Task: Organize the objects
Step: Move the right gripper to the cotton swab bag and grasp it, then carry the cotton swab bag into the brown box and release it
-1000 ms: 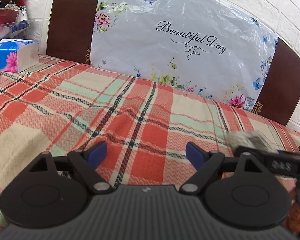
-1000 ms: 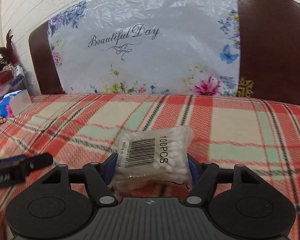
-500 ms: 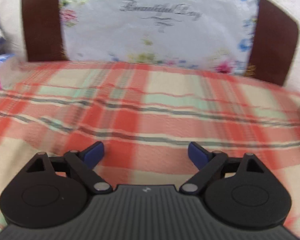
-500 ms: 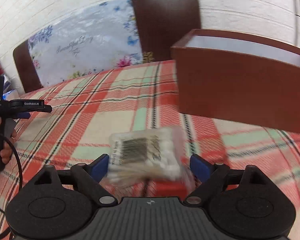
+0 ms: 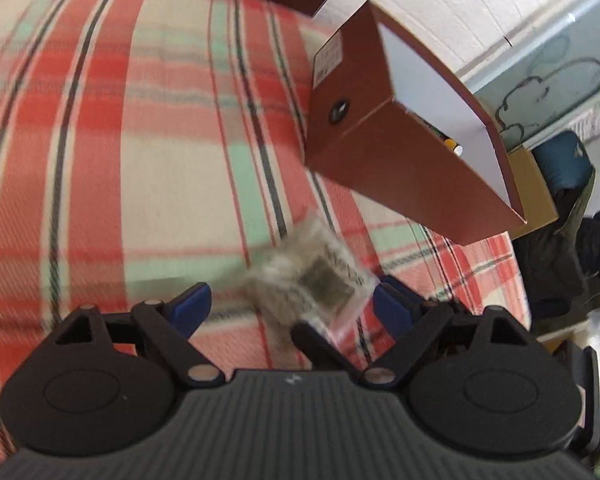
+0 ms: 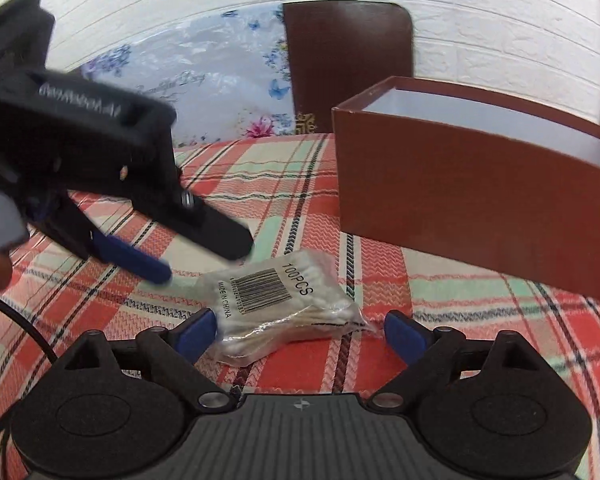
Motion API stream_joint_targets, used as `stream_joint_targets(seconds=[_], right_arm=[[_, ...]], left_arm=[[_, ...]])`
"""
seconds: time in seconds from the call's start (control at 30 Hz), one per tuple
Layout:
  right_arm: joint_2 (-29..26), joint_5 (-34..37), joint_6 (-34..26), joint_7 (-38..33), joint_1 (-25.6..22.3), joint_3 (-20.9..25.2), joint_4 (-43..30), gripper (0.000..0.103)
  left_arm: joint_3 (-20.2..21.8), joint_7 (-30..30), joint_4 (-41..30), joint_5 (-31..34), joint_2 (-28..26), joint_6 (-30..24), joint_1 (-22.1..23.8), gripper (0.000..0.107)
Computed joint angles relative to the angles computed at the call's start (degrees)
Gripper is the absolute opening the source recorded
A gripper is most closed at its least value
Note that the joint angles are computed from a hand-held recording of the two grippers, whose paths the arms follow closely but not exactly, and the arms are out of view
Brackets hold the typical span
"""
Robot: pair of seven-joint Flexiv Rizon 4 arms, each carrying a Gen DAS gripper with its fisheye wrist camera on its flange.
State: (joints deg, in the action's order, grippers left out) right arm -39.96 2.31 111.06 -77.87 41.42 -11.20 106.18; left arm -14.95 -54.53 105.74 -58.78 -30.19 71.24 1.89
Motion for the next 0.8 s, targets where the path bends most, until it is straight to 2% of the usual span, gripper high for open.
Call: stream_joint_targets(seconds=[0.13, 0.2, 0.23, 0.27, 0.33, 0.37, 0.47, 0.6, 0.7, 0.8], right_arm=[[-0.78, -7.64, -1.05, -2.57, -7.59, 6.96, -1.69, 0.090], [-1.69, -11.49, -2.46, -0.87, -10.41, 9.57, -2.60, 0.087], [-2.18, -10.15, -1.51, -2.40, -9.75, 9.20, -3.02, 0.068], [-2.43, -9.99, -0.65, -2.41, -9.38, 8.88, -3.18, 0.066], [-2.81, -8.96, 0.25, -1.30, -9.35, 9.18, -3.82, 0.065], [-3.03, -7.14, 1.61, -0.80, -7.85, 7.71, -3.93, 0.065], [-3.77, 0.87, 7.97, -2.47, -1.17, 0.38, -5.07, 0.064], [-5.49, 9.72, 12.35, -5.52, 1.31, -4.10, -11.42, 0.065], [-7.24, 14.73, 10.02, -7.03, 1.56, -6.75, -16.92, 0.065], [-9.21, 17.34, 4.75, -5.91, 0.84, -8.88, -21.88, 0.065]], left_arm=[[0.55, -3.09, 0.51, 1.17, -0.74, 1.52, -1.28, 0.089], [-0.18, -2.54, -0.11, 1.50, -1.52, 3.00, -1.14, 0.088], [0.25, -2.90, -0.59, 3.07, -1.96, 3.40, -1.47, 0.077], [1.59, -4.14, -1.32, 6.10, -2.38, 3.21, -2.20, 0.057], [1.50, -5.25, -3.26, 9.31, -2.42, -1.80, -0.89, 0.040], [2.61, -6.63, -5.09, 11.85, -2.62, -3.17, -1.31, 0.040], [0.26, -1.19, -7.53, 13.51, -1.48, -1.31, -0.31, 0.040], [-1.34, 3.85, -13.34, 16.29, -2.65, 2.66, -1.40, 0.040], [0.08, 1.90, -21.01, 20.97, -7.25, 2.18, -3.76, 0.041], [1.65, -1.89, -28.91, 24.85, -12.88, 0.45, -5.66, 0.042]])
